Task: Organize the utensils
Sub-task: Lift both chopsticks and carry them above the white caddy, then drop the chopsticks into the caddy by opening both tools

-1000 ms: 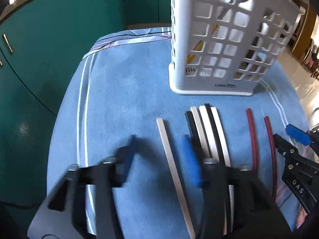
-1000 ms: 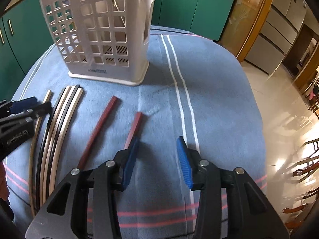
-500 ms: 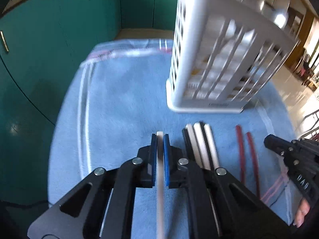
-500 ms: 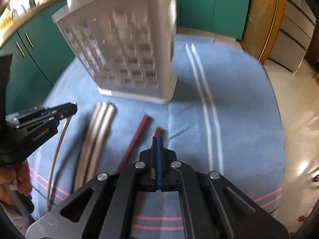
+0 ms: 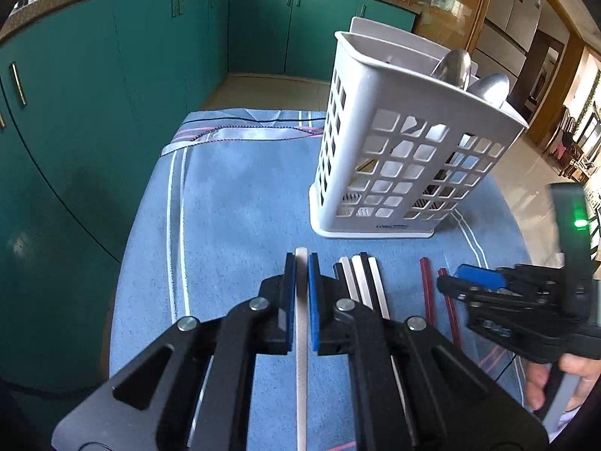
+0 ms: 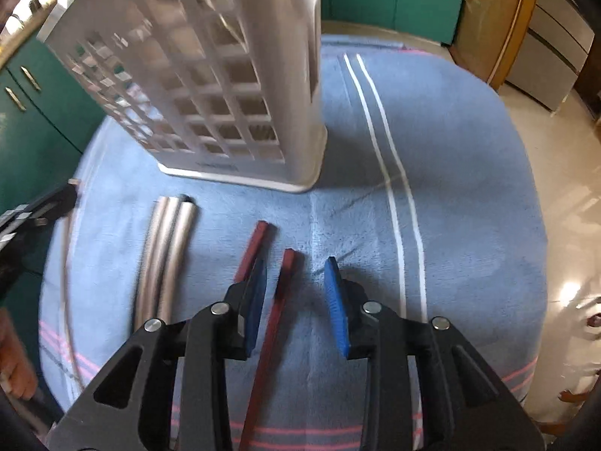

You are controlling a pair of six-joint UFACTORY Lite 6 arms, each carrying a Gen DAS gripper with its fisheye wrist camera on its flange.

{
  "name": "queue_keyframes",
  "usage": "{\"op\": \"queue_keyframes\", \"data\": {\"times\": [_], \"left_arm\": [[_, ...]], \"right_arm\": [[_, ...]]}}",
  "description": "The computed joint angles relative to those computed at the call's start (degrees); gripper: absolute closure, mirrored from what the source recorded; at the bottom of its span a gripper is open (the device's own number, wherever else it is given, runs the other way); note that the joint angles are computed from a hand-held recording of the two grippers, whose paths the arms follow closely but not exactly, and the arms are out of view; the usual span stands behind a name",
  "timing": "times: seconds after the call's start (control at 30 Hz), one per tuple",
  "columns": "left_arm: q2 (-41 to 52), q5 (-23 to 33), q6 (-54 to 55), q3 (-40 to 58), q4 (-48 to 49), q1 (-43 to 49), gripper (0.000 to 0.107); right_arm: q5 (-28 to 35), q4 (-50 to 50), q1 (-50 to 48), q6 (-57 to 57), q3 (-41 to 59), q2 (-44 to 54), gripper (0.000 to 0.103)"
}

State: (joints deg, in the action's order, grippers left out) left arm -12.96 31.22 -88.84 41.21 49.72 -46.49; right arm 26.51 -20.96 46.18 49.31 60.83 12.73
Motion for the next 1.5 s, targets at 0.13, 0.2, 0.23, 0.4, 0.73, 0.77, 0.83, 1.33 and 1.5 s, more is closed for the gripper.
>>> {"op": "queue_keyframes", "data": {"times": [0.13, 0.2, 0.23, 0.4, 0.73, 0.77, 0.83, 1.33, 1.5], "left_arm": [[-1.93, 0.46, -0.02, -0.53, 1.03, 0.87, 0.101], [-3.57, 1.23, 0.77, -0.19, 0.38, 0.9, 0.101], [-4.87, 1.19, 1.04, -0.43, 0.42, 1.32, 0.101], [-13.58, 3.95, 1.68, -0.25, -0.14, 0.95, 0.101], [-26.19, 10.96, -6.08, 6.73, 10.56, -1.2, 0.101], [-26.92, 11.78, -6.67, 8.0, 11.99, -1.63, 0.101], [-27.33, 14.53, -7.2, 11.19, 14.68, -3.0, 0.101], [-13.42, 21.28, -1.11, 37.27, 19.02, -1.58, 0.101], [-10.78, 14.23, -11.87, 31.85, 23.9, 3.1, 0.101]], "right_arm": [[3.17, -4.97, 2.5, 3.58, 2.45, 2.0, 0.093], [1.69, -0.56, 1.75, -0.6, 1.47, 0.79, 0.095], [0.85, 0.59, 1.77, -1.27, 0.81, -0.1, 0.096], [2.04, 1.62, 2.09, -2.23, -6.3, -16.54, 0.096], [9.46, 6.05, 0.27, -10.48, -0.91, -40.45, 0.096], [9.53, 6.92, -0.47, -11.93, 1.14, -41.3, 0.096], [10.3, 4.54, 0.74, -9.79, 4.04, -41.65, 0.096], [13.77, 8.91, -9.22, -20.15, 44.14, -19.55, 0.096], [9.93, -6.96, -6.4, -8.93, 43.72, -17.46, 0.096]]}}
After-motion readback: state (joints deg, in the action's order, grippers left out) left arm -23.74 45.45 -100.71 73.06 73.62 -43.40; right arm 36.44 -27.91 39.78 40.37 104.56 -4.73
